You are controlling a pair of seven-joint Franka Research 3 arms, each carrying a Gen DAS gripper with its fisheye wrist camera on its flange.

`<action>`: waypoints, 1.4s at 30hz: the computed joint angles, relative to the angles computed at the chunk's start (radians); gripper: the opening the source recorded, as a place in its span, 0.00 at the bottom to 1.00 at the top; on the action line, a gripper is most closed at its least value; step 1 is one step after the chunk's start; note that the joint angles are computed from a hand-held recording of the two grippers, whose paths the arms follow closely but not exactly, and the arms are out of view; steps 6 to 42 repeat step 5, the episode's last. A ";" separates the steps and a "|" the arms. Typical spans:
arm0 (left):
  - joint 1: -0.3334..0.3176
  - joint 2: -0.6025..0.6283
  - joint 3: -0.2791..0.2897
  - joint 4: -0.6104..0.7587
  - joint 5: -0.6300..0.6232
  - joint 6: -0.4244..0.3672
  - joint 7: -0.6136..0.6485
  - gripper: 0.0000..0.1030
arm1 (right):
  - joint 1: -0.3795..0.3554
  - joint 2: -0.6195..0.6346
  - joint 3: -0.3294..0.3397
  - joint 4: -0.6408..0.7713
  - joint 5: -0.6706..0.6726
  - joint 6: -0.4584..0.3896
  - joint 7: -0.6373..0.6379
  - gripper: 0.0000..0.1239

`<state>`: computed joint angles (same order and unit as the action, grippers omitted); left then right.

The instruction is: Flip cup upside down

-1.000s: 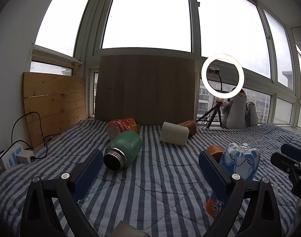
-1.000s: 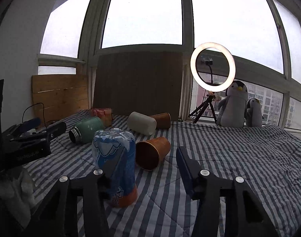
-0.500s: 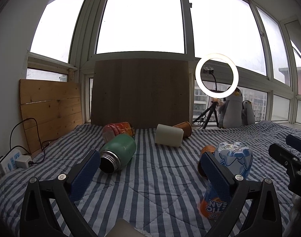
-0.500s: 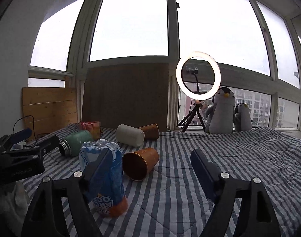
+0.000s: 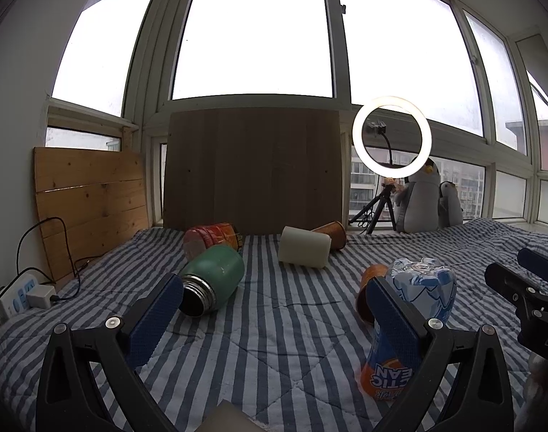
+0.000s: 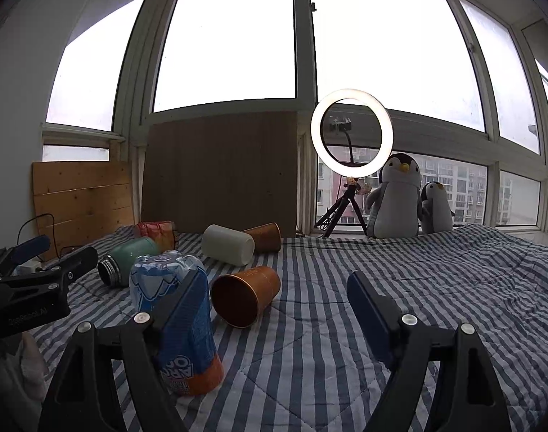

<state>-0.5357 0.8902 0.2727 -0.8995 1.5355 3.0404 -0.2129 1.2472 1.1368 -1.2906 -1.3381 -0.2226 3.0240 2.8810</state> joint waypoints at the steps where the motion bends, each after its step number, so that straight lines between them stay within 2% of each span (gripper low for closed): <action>1: 0.000 0.000 0.000 0.000 0.000 0.000 0.000 1.00 | -0.001 0.000 0.001 0.002 0.000 -0.002 -0.002 0.63; 4: -0.012 -0.003 0.014 -0.002 0.028 -0.013 -0.032 1.00 | -0.001 -0.004 0.006 0.002 -0.005 -0.003 -0.008 0.63; 42: -0.009 -0.005 0.011 -0.004 0.031 -0.012 -0.033 1.00 | -0.004 -0.013 0.015 0.001 -0.009 0.000 -0.017 0.63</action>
